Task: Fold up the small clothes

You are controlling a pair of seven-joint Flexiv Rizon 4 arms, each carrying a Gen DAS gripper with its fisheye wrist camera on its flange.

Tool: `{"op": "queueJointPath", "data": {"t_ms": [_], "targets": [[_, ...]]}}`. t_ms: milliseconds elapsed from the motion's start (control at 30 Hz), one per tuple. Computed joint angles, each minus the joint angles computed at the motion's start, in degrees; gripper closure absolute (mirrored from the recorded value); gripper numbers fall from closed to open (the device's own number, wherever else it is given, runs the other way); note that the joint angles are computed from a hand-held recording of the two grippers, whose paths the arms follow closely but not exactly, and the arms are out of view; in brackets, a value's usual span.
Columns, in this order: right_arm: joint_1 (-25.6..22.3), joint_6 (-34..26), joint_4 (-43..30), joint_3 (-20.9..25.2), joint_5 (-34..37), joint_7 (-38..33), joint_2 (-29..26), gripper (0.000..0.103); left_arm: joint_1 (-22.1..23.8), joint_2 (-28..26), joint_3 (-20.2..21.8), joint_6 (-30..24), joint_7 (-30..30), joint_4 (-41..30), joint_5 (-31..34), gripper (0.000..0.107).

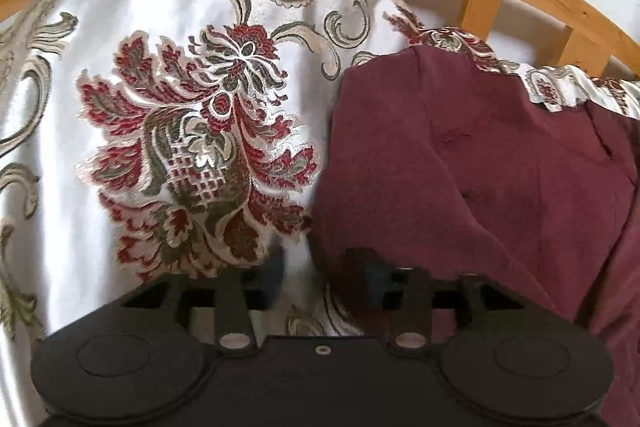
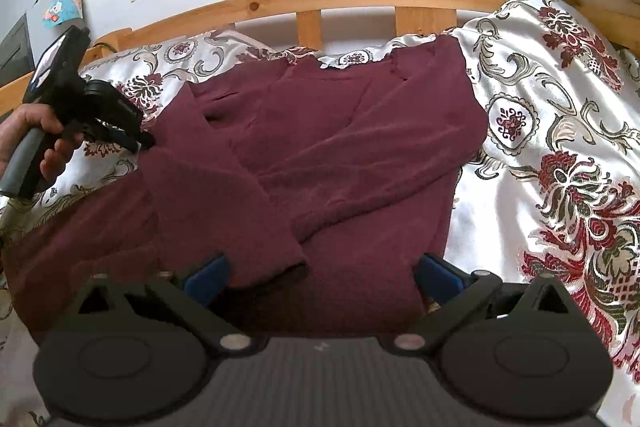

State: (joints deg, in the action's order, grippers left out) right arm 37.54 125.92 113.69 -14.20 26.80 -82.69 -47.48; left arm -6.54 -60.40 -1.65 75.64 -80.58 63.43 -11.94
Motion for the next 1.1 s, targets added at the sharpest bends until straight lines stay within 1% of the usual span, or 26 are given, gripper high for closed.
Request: {"op": "queueJointPath", "data": {"t_ms": [33, 67, 133, 233, 267, 333, 400, 467, 533, 600, 633, 700, 800, 833, 867, 933, 1000, 1067, 1100], "targets": [[0.15, 0.1, 0.07, -0.08, 0.02, -0.17, -0.04, 0.0, 0.32, 0.94, -0.49, 0.96, 0.35, 1.75, 0.16, 0.043], [0.09, 0.23, 0.16, -0.01, -0.16, -0.35, 0.0, 0.0, 0.66, 1.95, -0.9, 2.12, 0.71, 3.71, 0.31, 0.04], [0.45, 0.35, 0.32, -0.2, 0.03, -0.79, 0.09, 0.0, 0.09, 3.97, 0.42, 4.3, 0.05, 7.3, 0.86, 0.027], [1.41, 0.95, 0.83, -0.76, 0.84, -1.7, 0.54, 0.0, -1.45, 7.43, 3.26, 8.0, -0.86, 13.11, 2.77, 0.017], [1.73, 1.28, 1.04, -0.92, 1.13, -2.17, 0.75, 0.0, -1.58, 8.93, 3.46, 9.78, -0.43, 15.72, 3.62, 0.015], [2.41, 1.6, 1.42, -1.29, 1.84, -3.28, 1.3, 0.0, -1.35, 11.64, 3.08, 12.63, 1.12, 20.38, 5.0, 0.007], [2.9, 1.33, 2.05, -1.41, 2.09, -4.52, 2.27, 0.0, 1.63, 14.79, -1.1, 17.23, 4.58, 26.74, 6.41, 0.007], [3.23, 0.34, 3.0, -1.45, 1.96, -5.7, 3.84, 0.0, 6.0, 17.59, -6.56, 20.45, 8.95, 32.81, 8.06, 0.007], [3.36, -1.5, 4.42, -1.51, 0.84, -6.99, 6.02, 0.0, 8.9, 20.0, -9.62, 22.62, 12.21, 37.97, 9.36, 0.007], [4.04, -3.52, 6.65, -2.33, -0.75, -9.01, 8.79, 0.0, 14.3, 21.66, -15.23, 25.08, 15.9, 42.93, 11.68, 0.006], [4.99, -4.42, 7.84, -3.22, -0.97, -10.0, 10.01, 0.0, 17.11, 22.44, -17.85, 26.11, 17.76, 45.29, 13.23, 0.006], [7.88, -5.08, 10.65, -5.73, -0.44, -12.21, 12.15, 0.0, 21.48, 23.47, -21.58, 28.22, 20.49, 49.02, 15.98, 0.005], [11.5, -7.1, 15.02, -8.08, 0.03, -14.88, 16.02, 0.0, 30.24, 23.43, -29.23, 30.62, 23.81, 53.67, 21.51, 0.005], [12.82, -8.37, 16.4, -8.95, -0.14, -15.61, 17.27, 0.0, 31.82, 23.47, -30.43, 30.77, 24.7, 54.64, 22.79, 0.005], [14.49, -9.65, 17.62, -10.25, -0.39, -16.28, 18.17, 0.0, 32.63, 23.65, -30.78, 30.62, 25.77, 55.34, 23.8, 0.005], [20.02, -11.63, 20.13, -14.78, -0.51, -17.48, 18.35, 0.0, 32.58, 24.05, -29.86, 30.91, 27.52, 56.34, 24.73, 0.005], [25.16, -12.86, 21.97, -18.95, -1.11, -17.48, 17.12, 0.0, 31.78, 24.38, -28.49, 30.72, 29.0, 56.76, 24.92, 0.005], [27.69, -13.68, 23.0, -20.56, -2.64, -16.89, 15.75, 0.0, 31.48, 24.59, -27.91, 30.35, 30.64, 57.04, 25.08, 0.005], [30.69, -14.37, 23.25, -23.24, -2.91, -16.7, 13.75, 0.0, 30.68, 24.7, -26.97, 30.64, 31.44, 57.12, 25.05, 0.005]]}}
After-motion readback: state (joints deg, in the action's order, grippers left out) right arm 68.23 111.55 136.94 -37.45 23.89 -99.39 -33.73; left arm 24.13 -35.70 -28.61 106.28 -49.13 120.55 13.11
